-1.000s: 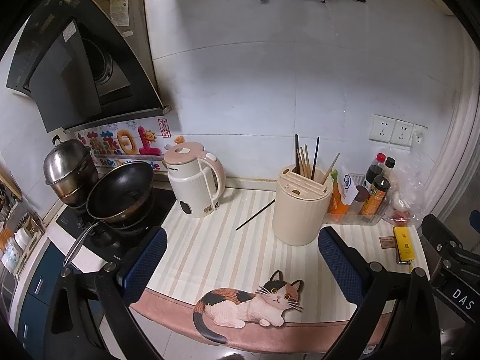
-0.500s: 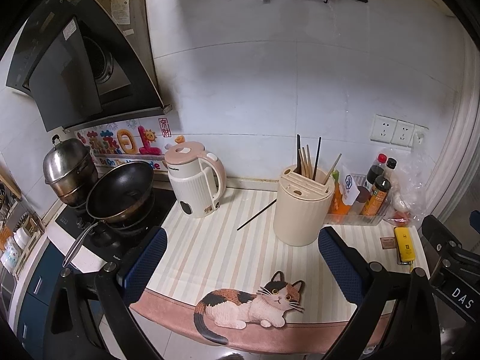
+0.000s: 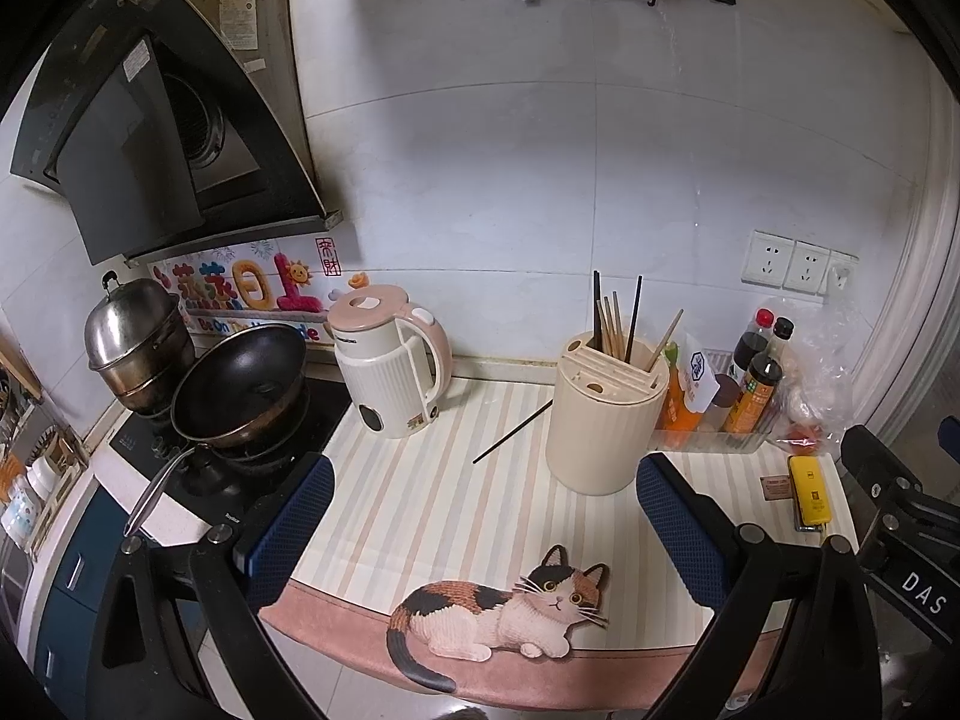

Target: Organize utensils

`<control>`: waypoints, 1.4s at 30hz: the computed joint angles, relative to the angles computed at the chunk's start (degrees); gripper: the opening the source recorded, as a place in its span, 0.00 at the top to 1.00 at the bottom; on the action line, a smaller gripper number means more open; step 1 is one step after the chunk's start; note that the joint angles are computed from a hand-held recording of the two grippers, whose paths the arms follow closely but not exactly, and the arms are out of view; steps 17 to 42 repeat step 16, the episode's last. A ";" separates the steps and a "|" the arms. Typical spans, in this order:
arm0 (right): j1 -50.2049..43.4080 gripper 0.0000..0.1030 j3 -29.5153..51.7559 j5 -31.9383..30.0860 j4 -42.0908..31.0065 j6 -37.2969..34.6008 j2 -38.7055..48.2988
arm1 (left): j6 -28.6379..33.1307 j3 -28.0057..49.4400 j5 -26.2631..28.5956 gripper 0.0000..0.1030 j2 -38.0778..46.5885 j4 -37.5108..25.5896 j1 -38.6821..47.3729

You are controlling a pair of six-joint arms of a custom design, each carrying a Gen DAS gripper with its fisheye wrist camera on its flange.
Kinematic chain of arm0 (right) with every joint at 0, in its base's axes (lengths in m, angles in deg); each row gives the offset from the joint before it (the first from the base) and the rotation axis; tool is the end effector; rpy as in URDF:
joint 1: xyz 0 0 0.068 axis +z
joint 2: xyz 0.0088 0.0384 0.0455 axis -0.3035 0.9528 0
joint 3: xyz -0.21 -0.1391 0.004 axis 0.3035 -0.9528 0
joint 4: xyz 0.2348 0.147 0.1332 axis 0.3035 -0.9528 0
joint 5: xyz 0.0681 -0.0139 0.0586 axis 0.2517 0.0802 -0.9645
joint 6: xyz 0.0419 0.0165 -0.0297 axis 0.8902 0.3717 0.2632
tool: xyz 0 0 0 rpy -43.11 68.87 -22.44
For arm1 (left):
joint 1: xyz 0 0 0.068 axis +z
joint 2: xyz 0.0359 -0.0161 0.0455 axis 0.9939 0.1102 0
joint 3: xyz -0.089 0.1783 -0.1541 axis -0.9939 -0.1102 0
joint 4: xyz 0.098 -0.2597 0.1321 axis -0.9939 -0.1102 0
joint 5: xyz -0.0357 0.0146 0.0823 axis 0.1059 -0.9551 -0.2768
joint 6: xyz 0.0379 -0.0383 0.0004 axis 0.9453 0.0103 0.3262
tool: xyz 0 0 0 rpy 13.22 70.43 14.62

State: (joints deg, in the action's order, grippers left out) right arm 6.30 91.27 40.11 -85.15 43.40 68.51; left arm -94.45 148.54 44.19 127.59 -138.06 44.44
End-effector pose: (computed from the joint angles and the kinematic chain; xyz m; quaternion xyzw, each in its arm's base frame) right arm 0.1921 0.0629 0.4916 0.1568 0.8799 -0.0935 0.4386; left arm 0.2369 -0.1733 0.5027 0.0862 0.8945 0.0000 0.4386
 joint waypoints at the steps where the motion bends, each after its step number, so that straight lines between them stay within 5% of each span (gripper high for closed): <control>1: 0.10 0.00 -0.25 0.12 0.08 0.02 -0.17 | 0.08 0.09 0.07 0.00 0.09 0.06 0.04; 42: -2.23 0.00 1.01 -1.40 0.62 -2.22 0.43 | -0.38 2.28 0.42 0.00 1.77 0.07 -0.71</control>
